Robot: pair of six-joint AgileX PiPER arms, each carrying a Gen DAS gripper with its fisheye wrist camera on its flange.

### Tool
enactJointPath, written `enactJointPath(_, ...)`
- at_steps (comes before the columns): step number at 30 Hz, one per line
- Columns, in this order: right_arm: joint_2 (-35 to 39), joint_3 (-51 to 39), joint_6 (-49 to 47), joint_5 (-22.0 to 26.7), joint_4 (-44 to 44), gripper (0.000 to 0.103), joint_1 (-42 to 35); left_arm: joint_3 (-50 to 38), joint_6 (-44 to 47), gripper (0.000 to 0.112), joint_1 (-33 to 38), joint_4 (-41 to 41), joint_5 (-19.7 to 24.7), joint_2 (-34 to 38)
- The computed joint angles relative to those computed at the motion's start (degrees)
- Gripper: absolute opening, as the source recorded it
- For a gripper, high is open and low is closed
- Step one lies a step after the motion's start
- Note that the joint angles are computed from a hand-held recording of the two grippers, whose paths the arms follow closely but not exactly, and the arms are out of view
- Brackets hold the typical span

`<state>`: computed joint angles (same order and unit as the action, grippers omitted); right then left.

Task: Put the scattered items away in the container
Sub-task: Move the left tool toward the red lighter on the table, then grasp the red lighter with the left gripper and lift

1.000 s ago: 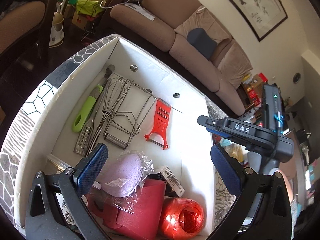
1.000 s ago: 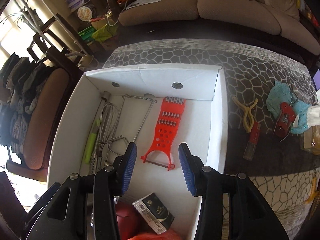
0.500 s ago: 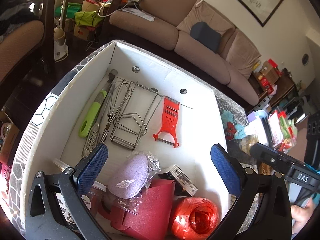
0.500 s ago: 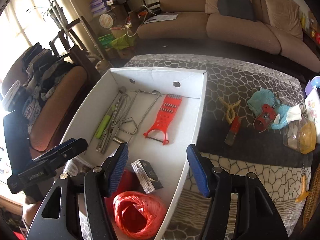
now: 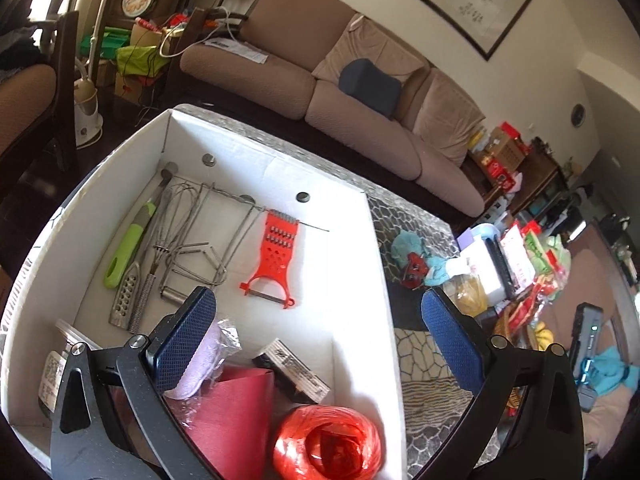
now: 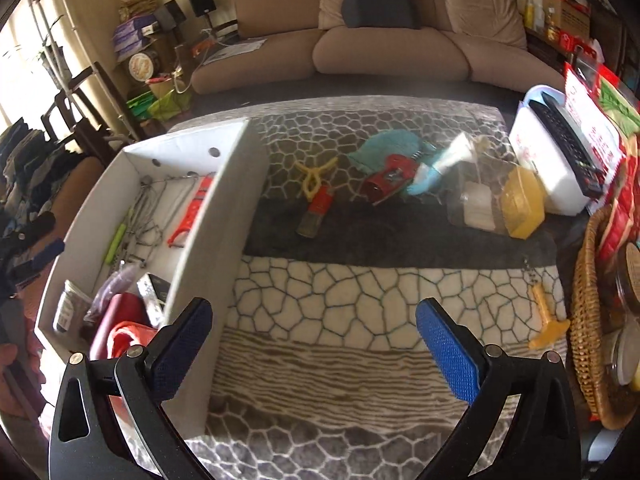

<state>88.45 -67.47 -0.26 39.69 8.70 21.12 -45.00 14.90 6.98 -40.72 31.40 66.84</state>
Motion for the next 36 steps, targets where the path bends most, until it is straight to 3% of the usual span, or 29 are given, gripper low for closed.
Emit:
enactJointPath(3,-1.4,4.3,-3.3,-3.2,1.1,0.103,-4.1,-1.2,-10.2,0.103,-9.0,8.9,-3.4,0.8)
enactJointPath(9,-3.7,11.3,-12.2,-8.8,7.9,0.103,-12.7,-6.8,-41.1,0.103,-30.8,40.7,-6.1,7.9)
enactJointPath(13,-5.5,16.0,-18.0,-14.8,15.0,0.103,-19.0,-9.2,-46.8,0.103,-37.4,44.0,-7.7,12.4)
enactJointPath(17,-3.4,17.7,-31.6,-13.9,31.6,0.103,-25.8,-11.9,-44.9,0.103,-40.6,40.8,-9.6,16.8)
enactJointPath(21,-3.0,18.9,-39.1,-11.8,37.8,0.103,-27.5,-20.5,-57.8,0.103,-45.5,54.8,-4.6,25.3)
enactJointPath(25,-3.0,17.2,-40.2,-12.0,31.1,0.103,-29.0,-29.6,-53.4,0.103,-43.0,48.0,-3.7,34.5)
enactJointPath(29,-1.9,17.8,-48.6,-8.6,35.3,0.103,-36.1,-47.6,-54.5,0.103,-41.7,50.9,5.9,48.8)
enactJointPath(33,-0.3,17.5,-53.9,-5.1,38.5,0.103,-39.2,-68.7,-48.6,0.103,-38.0,44.2,16.6,63.9)
enactJointPath(36,-0.8,17.6,-56.6,-1.9,41.1,0.103,-40.9,-73.6,-51.7,0.103,-35.1,44.2,18.2,68.1)
